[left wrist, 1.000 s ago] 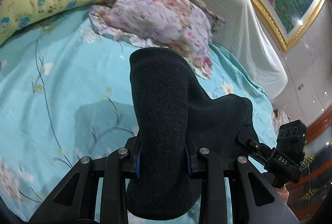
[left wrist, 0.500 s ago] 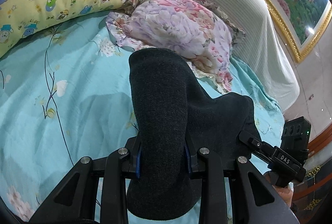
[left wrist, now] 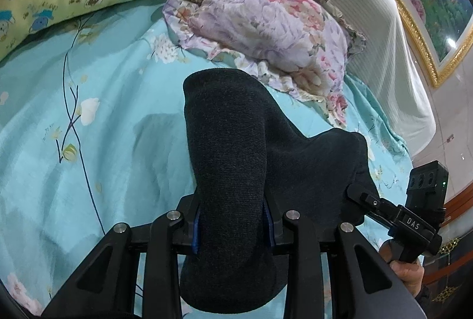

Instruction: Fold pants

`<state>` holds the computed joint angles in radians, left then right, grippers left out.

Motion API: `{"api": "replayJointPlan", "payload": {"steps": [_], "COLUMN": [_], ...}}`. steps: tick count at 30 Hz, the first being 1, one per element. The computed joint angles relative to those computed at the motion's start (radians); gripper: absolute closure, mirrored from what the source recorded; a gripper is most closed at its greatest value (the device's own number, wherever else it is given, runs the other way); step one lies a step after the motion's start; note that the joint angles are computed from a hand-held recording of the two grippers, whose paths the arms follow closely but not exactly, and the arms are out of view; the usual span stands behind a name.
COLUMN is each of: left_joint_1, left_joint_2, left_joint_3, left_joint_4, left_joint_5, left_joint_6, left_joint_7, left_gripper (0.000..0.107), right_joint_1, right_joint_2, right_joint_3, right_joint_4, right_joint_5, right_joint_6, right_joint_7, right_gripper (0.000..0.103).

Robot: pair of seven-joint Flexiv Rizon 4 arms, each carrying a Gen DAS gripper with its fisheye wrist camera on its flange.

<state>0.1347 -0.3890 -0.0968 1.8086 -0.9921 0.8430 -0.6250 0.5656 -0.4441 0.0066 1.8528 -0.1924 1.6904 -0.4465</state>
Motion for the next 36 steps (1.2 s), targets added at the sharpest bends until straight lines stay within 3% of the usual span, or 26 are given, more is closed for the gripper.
{"api": "replayJointPlan", "payload": {"steps": [4,9,13,19,25,30,36], "left_joint_1": [0.002,0.0,0.008,0.013,0.009,0.004,-0.016], "left_joint_2": [-0.018,-0.026,-0.027,-0.012,0.025,0.057,0.101], "left_joint_3": [0.001,0.003,0.0,0.004,0.009,0.018,0.034], "left_joint_4": [-0.005,-0.002,0.001,0.015,0.049,0.077,0.133], "left_joint_5": [0.012,0.031,0.034,0.037,0.025,-0.005,-0.033], "left_joint_6": [-0.001,0.026,0.025,0.026,0.046,0.046,0.087], "left_joint_7": [-0.013,-0.028,-0.039,-0.043,-0.005,0.018,0.052], "left_gripper": [0.067,0.046,0.041,0.04,0.035,0.03,0.029], "right_joint_1": [-0.024,-0.023,0.01,0.04,0.162,0.321,0.461], "right_joint_2": [-0.012,-0.021,-0.013,0.002,0.045,0.087,0.119], "right_joint_3": [0.025,0.02,-0.021,-0.057,-0.205,-0.392,-0.542], "right_joint_4": [-0.006,0.003,0.014,0.027,0.072,0.143,0.194], "right_joint_5": [-0.002,0.004,-0.001,-0.015,-0.074,-0.127,-0.182], "right_joint_6": [-0.01,0.0,-0.005,-0.022,-0.04,-0.005,-0.004], "right_joint_7": [-0.015,-0.022,-0.018,0.0,0.076,0.15,0.198], "right_gripper": [0.054,0.045,0.037,0.033,0.023,0.018,0.017]}}
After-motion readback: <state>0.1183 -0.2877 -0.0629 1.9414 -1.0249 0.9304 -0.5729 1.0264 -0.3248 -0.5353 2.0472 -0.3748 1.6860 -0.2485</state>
